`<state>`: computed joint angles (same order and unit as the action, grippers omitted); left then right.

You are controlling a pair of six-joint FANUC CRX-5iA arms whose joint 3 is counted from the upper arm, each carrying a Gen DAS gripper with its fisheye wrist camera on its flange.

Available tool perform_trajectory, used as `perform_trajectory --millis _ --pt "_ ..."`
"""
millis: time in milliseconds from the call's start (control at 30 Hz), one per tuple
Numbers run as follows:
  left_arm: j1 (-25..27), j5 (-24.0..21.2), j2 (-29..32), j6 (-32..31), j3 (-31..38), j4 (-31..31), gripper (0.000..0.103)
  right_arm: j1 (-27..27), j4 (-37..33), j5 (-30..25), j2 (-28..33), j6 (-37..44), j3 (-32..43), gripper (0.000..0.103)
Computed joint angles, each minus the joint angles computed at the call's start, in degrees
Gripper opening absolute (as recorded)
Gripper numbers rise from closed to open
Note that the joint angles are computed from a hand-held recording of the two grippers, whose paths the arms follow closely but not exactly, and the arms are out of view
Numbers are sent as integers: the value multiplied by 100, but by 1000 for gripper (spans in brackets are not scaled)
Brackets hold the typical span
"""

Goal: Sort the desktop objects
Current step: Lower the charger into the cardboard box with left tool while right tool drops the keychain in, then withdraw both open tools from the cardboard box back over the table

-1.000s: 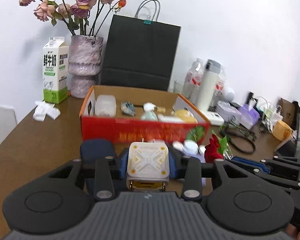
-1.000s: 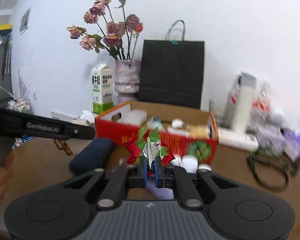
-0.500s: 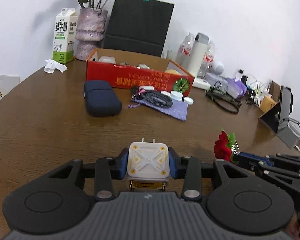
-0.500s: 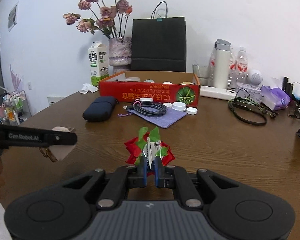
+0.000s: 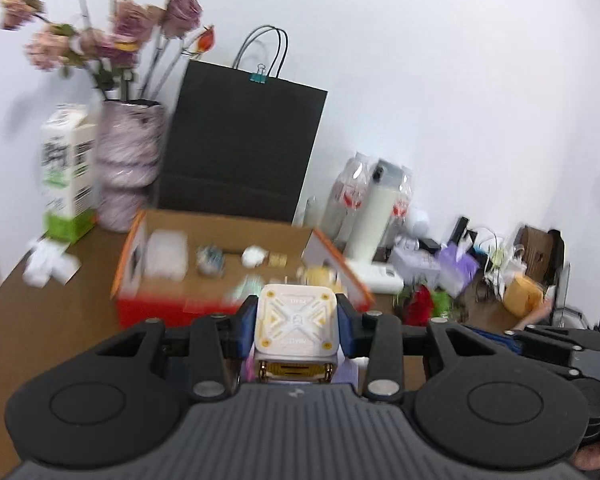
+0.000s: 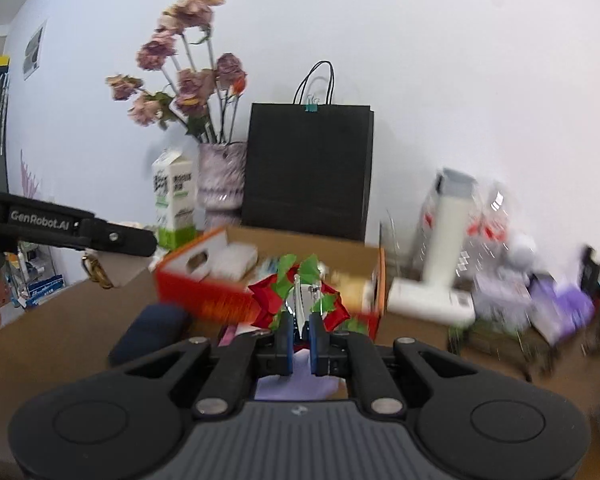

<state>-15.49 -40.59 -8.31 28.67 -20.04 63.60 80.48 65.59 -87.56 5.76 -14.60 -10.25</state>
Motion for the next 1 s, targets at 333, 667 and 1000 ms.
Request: perform_trajectory --millis 333,667,1000 --pt "-690 -1815 4287 4560 5999 -3746 39 -2999 -1783 1460 927 3163 2160 6" --pt "-810 -3305 6363 5735 9134 -4300 45 -3846 -3124 949 2144 3896 3617 8" --pt "-639 -2565 5282 5181 7752 -4236 61 -3630 -2549 1296 1473 3001 3013 41"
